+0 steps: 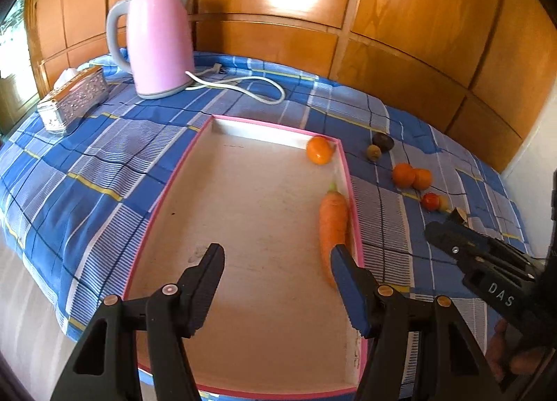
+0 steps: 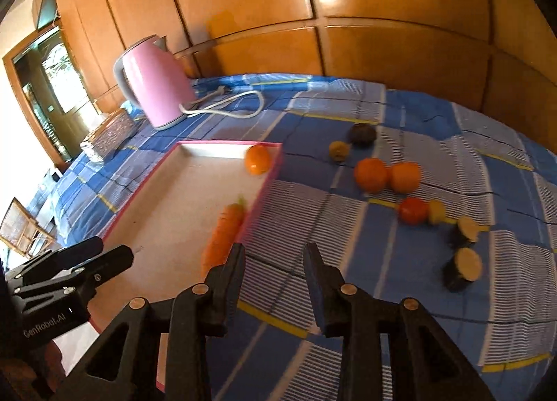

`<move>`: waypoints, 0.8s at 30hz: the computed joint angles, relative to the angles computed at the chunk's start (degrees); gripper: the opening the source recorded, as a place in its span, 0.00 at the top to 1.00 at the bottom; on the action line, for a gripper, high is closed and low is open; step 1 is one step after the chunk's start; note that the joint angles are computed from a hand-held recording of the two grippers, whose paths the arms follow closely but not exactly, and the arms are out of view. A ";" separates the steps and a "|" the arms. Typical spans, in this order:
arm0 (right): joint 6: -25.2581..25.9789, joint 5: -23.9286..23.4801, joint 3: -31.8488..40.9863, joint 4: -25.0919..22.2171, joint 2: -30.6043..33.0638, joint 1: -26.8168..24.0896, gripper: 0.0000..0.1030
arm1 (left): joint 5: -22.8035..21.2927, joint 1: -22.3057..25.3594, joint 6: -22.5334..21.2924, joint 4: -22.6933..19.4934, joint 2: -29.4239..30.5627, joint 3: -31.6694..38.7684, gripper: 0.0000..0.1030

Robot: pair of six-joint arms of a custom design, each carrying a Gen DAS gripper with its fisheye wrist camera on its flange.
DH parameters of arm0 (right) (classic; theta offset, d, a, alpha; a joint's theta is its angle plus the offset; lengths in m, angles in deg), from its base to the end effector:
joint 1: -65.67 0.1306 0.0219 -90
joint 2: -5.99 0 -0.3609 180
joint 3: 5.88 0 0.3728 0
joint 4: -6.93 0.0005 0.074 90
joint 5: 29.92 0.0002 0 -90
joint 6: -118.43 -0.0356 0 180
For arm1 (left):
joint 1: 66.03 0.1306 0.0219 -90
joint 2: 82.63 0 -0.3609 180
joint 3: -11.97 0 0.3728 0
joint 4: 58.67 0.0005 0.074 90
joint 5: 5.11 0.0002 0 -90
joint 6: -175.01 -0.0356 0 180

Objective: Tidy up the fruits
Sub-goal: 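Carry the carrot into the tray and open the right tool, then grasp a second orange with the left tool while the right tool reaches an eggplant slice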

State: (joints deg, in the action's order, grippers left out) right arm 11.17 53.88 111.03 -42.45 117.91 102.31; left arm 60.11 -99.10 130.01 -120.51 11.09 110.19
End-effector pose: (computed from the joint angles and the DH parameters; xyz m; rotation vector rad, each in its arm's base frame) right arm 0.4843 0.3644 0.4212 -0.4610 2.3727 0.5771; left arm 0.4052 -0.2467 0.4304 -0.4091 2.4066 -0.0338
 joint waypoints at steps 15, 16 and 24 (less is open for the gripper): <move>-5.50 4.30 -9.95 2.80 -5.24 -6.62 0.65 | 3.44 -1.02 -5.49 -0.56 5.73 7.19 0.38; -5.55 4.64 -10.39 2.94 -5.51 -6.92 0.65 | 3.71 -1.13 -6.12 -0.55 6.32 7.97 0.38; -7.09 5.30 -12.96 3.07 -6.77 -9.29 0.65 | 8.97 -1.64 -10.66 0.21 10.95 13.34 0.61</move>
